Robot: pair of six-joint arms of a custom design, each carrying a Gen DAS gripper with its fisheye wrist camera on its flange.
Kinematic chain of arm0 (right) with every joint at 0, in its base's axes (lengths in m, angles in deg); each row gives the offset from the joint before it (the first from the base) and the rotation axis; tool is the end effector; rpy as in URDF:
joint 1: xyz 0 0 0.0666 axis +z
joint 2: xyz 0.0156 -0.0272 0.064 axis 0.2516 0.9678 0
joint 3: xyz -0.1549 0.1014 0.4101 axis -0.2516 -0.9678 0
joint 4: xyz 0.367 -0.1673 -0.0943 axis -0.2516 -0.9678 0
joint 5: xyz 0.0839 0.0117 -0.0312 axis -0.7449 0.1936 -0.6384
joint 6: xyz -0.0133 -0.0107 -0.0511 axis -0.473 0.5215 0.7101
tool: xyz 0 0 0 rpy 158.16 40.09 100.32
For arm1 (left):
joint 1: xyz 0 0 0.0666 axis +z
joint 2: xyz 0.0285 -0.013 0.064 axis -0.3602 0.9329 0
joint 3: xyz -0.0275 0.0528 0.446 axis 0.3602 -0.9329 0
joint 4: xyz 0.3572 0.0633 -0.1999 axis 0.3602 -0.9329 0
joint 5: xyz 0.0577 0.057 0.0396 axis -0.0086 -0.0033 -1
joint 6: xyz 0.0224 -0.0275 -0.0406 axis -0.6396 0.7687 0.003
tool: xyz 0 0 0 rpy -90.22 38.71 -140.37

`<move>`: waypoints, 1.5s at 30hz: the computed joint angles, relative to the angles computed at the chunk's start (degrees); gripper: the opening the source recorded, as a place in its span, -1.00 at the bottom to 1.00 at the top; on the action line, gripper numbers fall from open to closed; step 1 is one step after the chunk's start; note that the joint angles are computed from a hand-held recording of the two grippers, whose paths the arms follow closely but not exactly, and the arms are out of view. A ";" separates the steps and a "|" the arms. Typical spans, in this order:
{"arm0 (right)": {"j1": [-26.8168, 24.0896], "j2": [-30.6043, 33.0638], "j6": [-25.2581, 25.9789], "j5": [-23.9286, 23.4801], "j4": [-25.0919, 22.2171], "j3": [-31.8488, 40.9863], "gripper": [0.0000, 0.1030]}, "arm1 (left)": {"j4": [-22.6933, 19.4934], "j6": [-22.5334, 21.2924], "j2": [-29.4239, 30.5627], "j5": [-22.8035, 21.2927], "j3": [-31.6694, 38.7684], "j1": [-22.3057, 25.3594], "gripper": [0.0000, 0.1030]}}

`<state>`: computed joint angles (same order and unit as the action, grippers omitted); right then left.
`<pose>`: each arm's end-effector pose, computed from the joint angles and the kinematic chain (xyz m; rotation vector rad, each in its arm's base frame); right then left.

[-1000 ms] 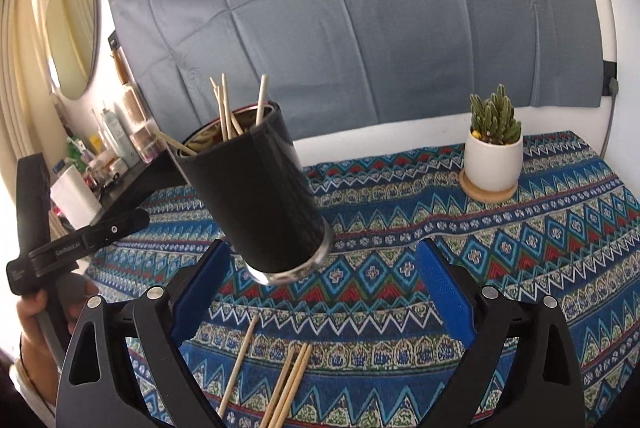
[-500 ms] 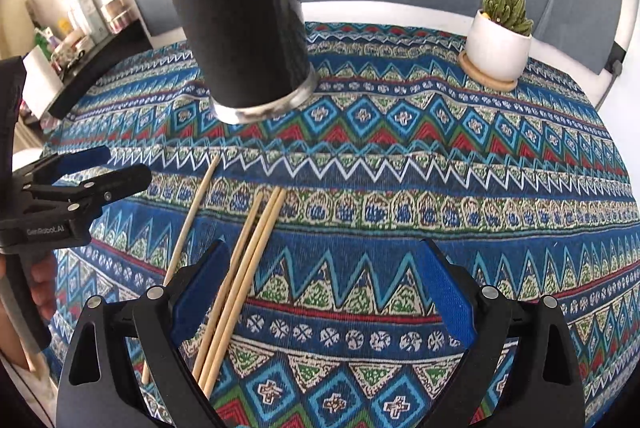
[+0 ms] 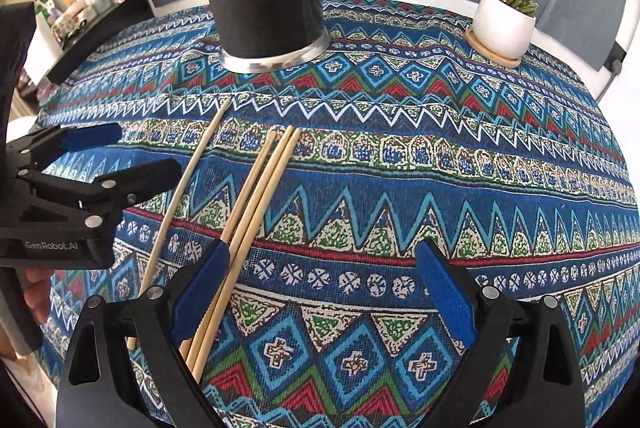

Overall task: Organize utensils
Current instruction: 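Grasp another wooden stick with the left gripper while the right gripper grasps one too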

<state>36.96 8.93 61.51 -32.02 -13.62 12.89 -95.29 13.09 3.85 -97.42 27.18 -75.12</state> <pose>0.3397 0.1458 0.4018 -0.8453 2.4810 0.2723 0.2961 -0.3819 0.4324 -0.3159 2.5805 -0.0324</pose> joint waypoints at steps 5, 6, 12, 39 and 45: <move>-0.03 -0.35 -0.75 2.72 0.40 0.05 0.82 | -2.40 0.13 1.78 -1.04 0.81 -0.32 0.88; -0.24 -0.47 -0.49 2.68 0.19 0.06 0.82 | -2.98 0.07 2.24 -1.61 1.14 -0.55 0.89; -1.18 -0.47 -2.62 0.34 -0.28 -0.30 0.84 | -1.51 0.77 1.69 -5.27 -0.16 -1.67 0.91; -1.17 -4.43 -2.19 1.44 5.28 -4.49 0.81 | -1.60 1.05 0.00 -5.42 -1.73 -2.48 0.84; -2.23 -6.11 1.54 -1.94 4.93 -4.73 -0.81 | -1.66 1.77 -1.53 -7.35 -3.13 -3.89 0.30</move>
